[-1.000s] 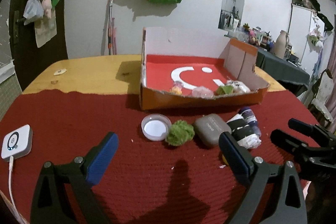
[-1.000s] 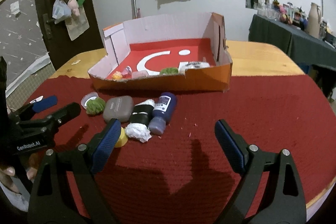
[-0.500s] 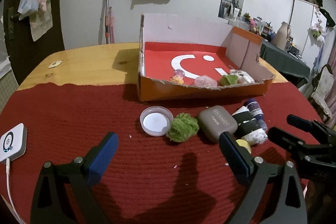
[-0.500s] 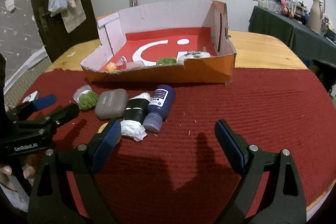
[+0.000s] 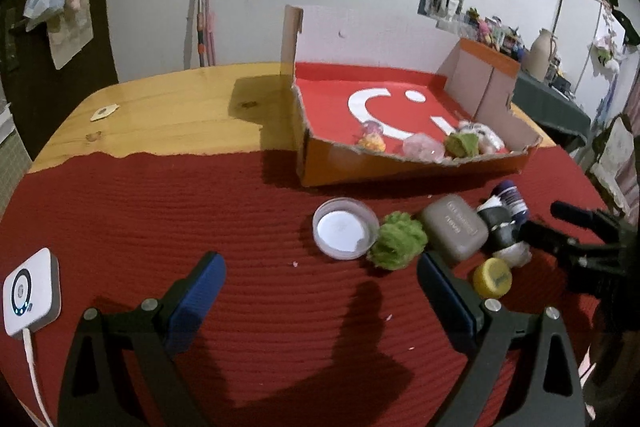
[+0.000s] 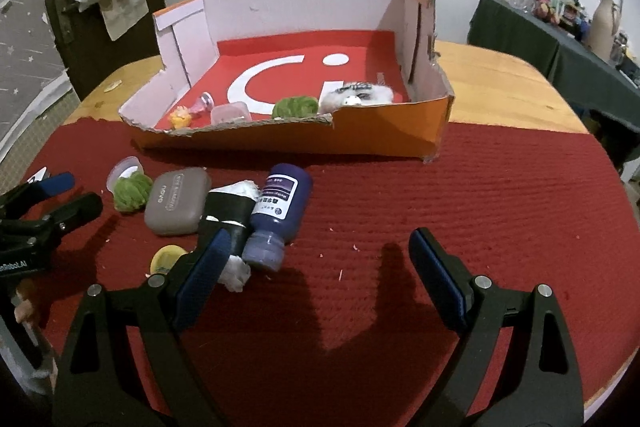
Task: Organize objects
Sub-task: 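Withdraw both tools from the box toward the remaining items, then grasp the clear round lid with left tool while right tool grasps navy bottle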
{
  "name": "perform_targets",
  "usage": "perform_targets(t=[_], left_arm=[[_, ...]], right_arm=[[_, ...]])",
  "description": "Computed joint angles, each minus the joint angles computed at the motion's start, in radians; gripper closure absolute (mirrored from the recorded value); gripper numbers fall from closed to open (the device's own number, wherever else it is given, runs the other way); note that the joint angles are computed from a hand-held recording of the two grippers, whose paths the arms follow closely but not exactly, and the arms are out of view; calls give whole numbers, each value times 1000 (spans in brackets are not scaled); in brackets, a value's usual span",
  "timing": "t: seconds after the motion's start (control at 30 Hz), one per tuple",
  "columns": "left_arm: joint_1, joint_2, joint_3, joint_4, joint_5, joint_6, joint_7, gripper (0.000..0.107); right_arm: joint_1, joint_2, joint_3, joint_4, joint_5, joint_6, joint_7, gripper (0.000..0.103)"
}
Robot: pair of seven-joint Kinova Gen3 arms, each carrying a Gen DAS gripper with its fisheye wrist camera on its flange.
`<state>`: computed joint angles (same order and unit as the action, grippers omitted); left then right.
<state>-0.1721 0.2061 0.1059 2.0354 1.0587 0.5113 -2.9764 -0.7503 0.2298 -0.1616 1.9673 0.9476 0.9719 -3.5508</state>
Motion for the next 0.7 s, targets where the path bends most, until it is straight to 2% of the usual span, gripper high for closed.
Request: perform_targets(t=[0.17, 0.27, 0.37, 0.5, 0.63, 0.7], left_arm=[[-10, 30, -10, -45, -73, 55, 64, 9], [-13, 42, -4, -59, -97, 52, 84, 9], [-16, 56, 6, -73, -123, 46, 98, 10], [-25, 82, 16, -109, -173, 82, 127, 13], [-32, 88, 34, -119, -191, 78, 116, 14], [-29, 94, 37, -132, -214, 81, 119, 15]], right_arm=[[24, 1, 2, -16, -47, 3, 87, 12], [20, 5, 4, -22, -66, 47, 128, 12], [7, -8, 8, 0, -61, 100, 109, 12], [50, -71, -4, 62, -46, 13, 93, 12], [86, -68, -16, 59, -42, -35, 192, 12], [111, -70, -12, 63, -44, -93, 254, 12]])
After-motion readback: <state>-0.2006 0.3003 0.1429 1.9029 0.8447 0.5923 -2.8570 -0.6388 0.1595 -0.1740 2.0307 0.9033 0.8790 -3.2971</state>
